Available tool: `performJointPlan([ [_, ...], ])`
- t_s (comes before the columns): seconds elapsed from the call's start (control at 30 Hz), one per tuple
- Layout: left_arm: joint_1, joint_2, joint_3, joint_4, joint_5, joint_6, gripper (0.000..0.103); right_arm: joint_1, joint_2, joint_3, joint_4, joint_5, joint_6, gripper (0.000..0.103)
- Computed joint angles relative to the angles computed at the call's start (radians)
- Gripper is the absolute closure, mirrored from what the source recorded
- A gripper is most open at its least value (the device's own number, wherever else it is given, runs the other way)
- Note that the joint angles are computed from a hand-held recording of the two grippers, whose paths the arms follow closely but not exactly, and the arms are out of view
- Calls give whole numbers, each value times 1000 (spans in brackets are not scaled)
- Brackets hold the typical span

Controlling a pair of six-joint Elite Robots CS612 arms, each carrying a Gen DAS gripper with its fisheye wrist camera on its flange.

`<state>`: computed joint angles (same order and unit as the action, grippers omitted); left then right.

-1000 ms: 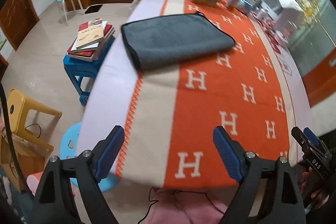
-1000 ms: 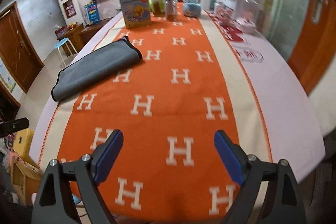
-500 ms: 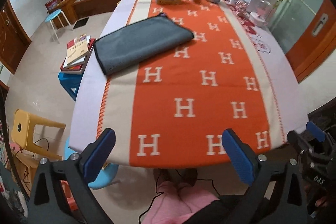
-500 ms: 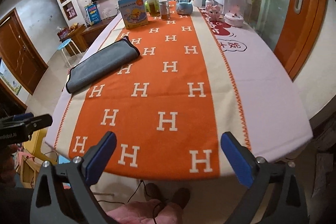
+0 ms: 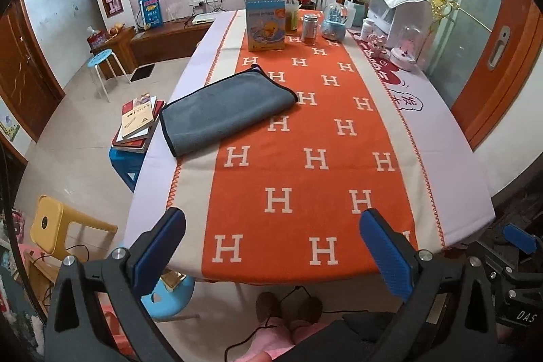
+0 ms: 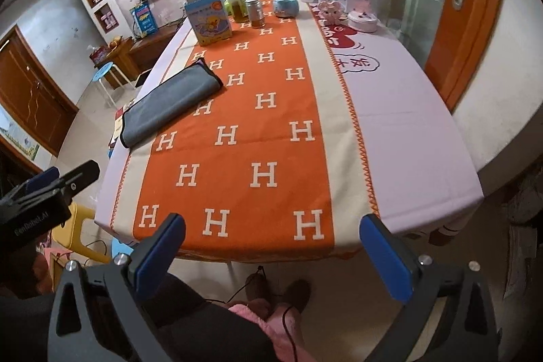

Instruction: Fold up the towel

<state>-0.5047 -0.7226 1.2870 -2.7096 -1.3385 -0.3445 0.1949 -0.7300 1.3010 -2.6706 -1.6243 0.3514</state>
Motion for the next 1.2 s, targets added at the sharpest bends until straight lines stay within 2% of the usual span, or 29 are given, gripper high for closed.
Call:
performJointPlan([
  [0.13, -7, -6, 18, -36, 16, 4, 1, 12, -7, 19, -53, -42, 8, 0],
  [0.4, -19, -13, 44, -96, 93, 13, 1, 19, 2, 21, -96, -43, -1, 0],
  [0.6, -19, -9, 38, -99, 115, 12, 1, 24, 15, -2, -102, -41, -28, 0],
  [1.2, -13, 7, 19, -67, 87, 22, 1, 24, 30, -31, -69, -24, -46, 0],
])
